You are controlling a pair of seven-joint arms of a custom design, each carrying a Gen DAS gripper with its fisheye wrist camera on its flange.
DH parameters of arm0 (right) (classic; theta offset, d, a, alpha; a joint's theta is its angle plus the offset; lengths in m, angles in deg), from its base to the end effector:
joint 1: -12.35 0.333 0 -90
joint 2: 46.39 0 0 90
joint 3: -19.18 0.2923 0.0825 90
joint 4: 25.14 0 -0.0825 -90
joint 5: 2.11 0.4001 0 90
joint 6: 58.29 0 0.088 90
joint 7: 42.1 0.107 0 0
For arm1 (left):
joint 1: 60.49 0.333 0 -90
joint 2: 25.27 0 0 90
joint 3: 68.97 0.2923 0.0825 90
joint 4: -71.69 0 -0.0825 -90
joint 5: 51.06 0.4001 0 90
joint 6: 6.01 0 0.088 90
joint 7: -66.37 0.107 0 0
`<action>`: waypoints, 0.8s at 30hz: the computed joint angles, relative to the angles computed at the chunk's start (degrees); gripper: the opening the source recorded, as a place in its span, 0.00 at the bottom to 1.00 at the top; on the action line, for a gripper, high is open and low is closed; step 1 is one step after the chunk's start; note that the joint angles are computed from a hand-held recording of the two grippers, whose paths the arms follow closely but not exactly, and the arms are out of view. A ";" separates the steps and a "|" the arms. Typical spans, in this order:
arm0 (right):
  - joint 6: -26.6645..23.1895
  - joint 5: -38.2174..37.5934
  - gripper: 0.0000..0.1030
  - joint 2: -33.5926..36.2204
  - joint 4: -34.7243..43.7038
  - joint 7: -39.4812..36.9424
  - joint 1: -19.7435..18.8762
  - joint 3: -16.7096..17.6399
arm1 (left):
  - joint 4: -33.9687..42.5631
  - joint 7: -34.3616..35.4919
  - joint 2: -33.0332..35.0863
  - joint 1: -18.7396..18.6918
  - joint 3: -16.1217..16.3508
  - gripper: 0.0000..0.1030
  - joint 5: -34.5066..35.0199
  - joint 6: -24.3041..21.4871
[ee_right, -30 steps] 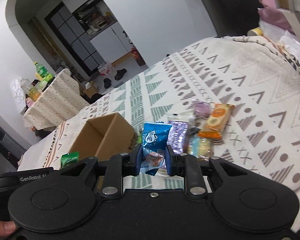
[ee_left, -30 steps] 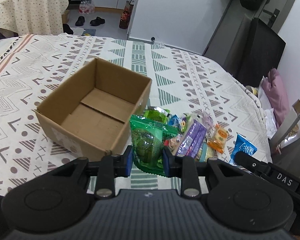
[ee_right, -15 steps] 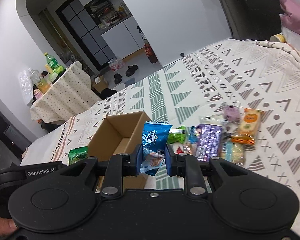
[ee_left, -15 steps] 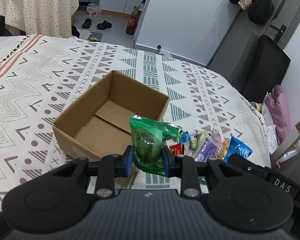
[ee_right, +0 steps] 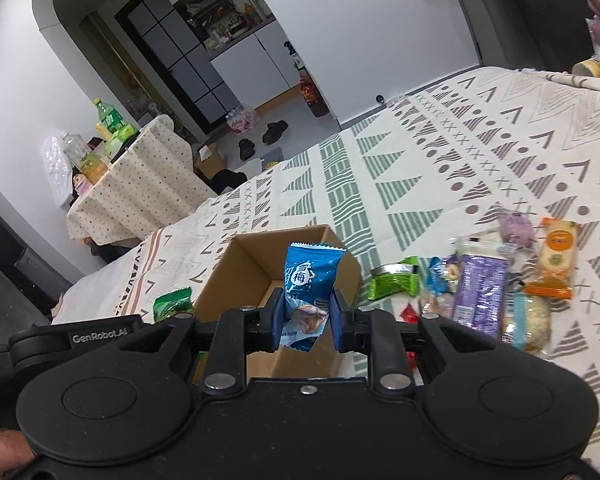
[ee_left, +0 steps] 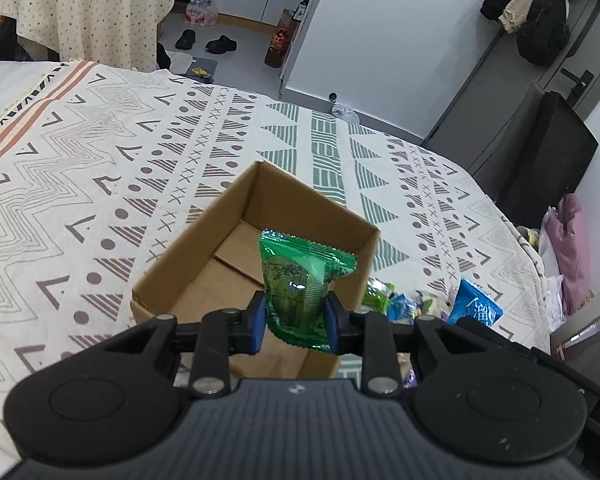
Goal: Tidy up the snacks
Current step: 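Lower the green packet into the box with the left gripper while the right gripper drops the blue packet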
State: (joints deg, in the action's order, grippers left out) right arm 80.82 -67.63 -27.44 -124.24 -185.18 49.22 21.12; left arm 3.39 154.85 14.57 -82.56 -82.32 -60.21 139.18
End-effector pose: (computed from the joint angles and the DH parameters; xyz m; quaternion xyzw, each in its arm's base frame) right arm 0.5381 0.4261 0.4010 -0.3494 0.8237 -0.2352 0.3795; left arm 0.6761 -0.4088 0.4351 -0.5234 0.7788 -0.3443 0.0315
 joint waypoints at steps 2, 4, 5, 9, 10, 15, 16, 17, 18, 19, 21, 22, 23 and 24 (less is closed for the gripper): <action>0.53 0.87 0.22 1.78 2.28 -1.90 -0.36 -0.02 | 3.37 -0.32 2.29 -0.15 0.28 0.28 0.18 -1.40; 0.84 2.00 0.22 3.41 4.46 -4.00 -0.40 -0.34 | 7.27 -0.85 4.97 -0.47 0.72 0.28 0.61 -3.03; 1.12 2.66 0.22 4.36 5.69 -5.00 -0.38 -0.58 | 9.46 -1.13 6.44 -0.65 0.93 0.28 0.88 -4.15; 2.10 4.75 0.22 7.47 9.80 -7.47 0.25 -2.01 | 20.05 -2.56 13.03 -1.72 2.01 0.29 2.45 -10.41; 2.44 5.21 0.22 8.20 10.70 -7.73 0.43 -2.43 | 22.87 -3.21 14.65 -2.13 2.50 0.30 3.12 -12.15; 4.27 7.35 0.22 11.19 14.53 -8.76 1.29 -4.32 | 29.03 -4.26 17.97 -2.06 2.72 0.33 4.20 -15.54; 4.69 7.74 0.22 11.57 15.05 -8.89 1.40 -4.67 | 29.54 -4.28 18.13 -1.92 2.65 0.36 4.19 -16.10; 5.13 8.04 0.22 11.90 15.49 -8.99 1.56 -4.99 | 29.26 -4.37 17.84 -1.78 2.63 0.37 4.19 -16.27; 5.77 8.14 0.23 12.23 15.95 -9.10 1.70 -5.34 | 26.98 -4.35 16.40 -1.41 2.59 0.38 4.08 -15.37; 6.74 7.77 0.23 12.48 16.28 -9.01 1.92 -5.83 | 25.40 -4.50 15.40 -1.18 2.63 0.41 4.06 -14.62; 8.26 7.62 0.28 12.68 16.59 -9.23 2.13 -6.42 | 20.86 -5.04 12.56 -0.67 2.81 0.47 4.05 -12.43; 8.98 7.46 0.32 12.50 16.32 -9.01 2.29 -6.73 | 20.28 -5.50 12.14 -0.65 2.99 0.51 4.20 -12.06; 9.78 7.30 0.42 12.20 15.91 -8.78 2.36 -6.97 | 18.89 -5.97 11.24 -0.56 3.17 0.56 4.35 -11.38; 9.91 6.96 0.45 11.78 15.43 -8.23 2.70 -7.27 | 16.77 -6.34 9.90 -0.40 3.27 0.58 4.47 -10.35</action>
